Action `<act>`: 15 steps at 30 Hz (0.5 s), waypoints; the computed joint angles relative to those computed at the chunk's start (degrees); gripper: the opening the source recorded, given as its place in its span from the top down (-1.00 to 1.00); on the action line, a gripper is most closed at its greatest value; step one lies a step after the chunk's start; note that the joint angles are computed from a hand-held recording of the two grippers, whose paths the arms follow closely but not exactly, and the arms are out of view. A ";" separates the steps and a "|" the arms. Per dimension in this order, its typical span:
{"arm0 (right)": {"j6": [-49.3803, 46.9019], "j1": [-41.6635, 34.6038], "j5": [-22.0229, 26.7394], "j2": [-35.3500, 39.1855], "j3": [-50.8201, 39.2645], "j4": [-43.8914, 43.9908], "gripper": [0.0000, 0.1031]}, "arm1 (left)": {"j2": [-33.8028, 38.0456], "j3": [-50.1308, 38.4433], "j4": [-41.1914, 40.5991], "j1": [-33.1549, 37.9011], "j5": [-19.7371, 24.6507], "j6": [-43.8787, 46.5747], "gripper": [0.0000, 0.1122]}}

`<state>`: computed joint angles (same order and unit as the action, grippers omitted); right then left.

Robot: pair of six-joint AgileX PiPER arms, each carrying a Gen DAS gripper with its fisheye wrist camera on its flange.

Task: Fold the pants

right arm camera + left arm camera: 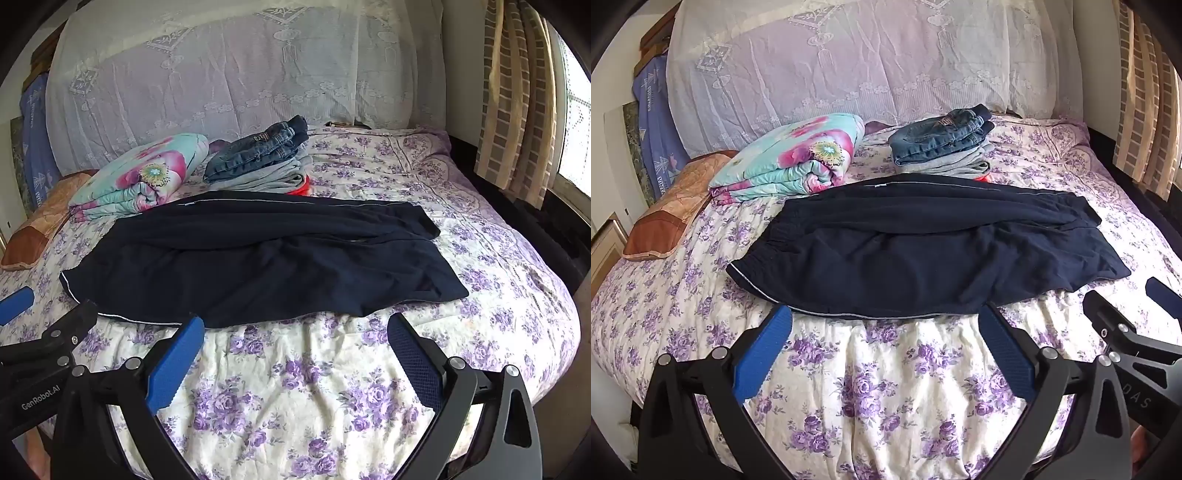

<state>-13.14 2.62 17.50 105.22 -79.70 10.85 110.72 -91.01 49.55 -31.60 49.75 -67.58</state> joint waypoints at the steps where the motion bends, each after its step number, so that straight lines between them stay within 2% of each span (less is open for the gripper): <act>1: 0.06 0.03 -0.02 -0.01 0.03 -0.08 -0.93 | -0.11 0.18 0.10 0.03 -0.27 -0.24 -0.75; 9: -0.18 0.32 -0.26 -0.28 0.47 0.42 -0.93 | -1.27 2.50 1.01 -0.37 -0.82 -1.89 -0.75; 10: 0.25 0.31 -0.07 -0.21 0.14 -0.09 -0.93 | -0.45 0.68 -0.82 0.46 -0.65 0.18 -0.75; 15: 1.21 0.81 -0.25 -1.01 1.08 -0.87 -0.93 | -0.18 0.62 -0.43 -0.07 -0.29 -0.69 -0.75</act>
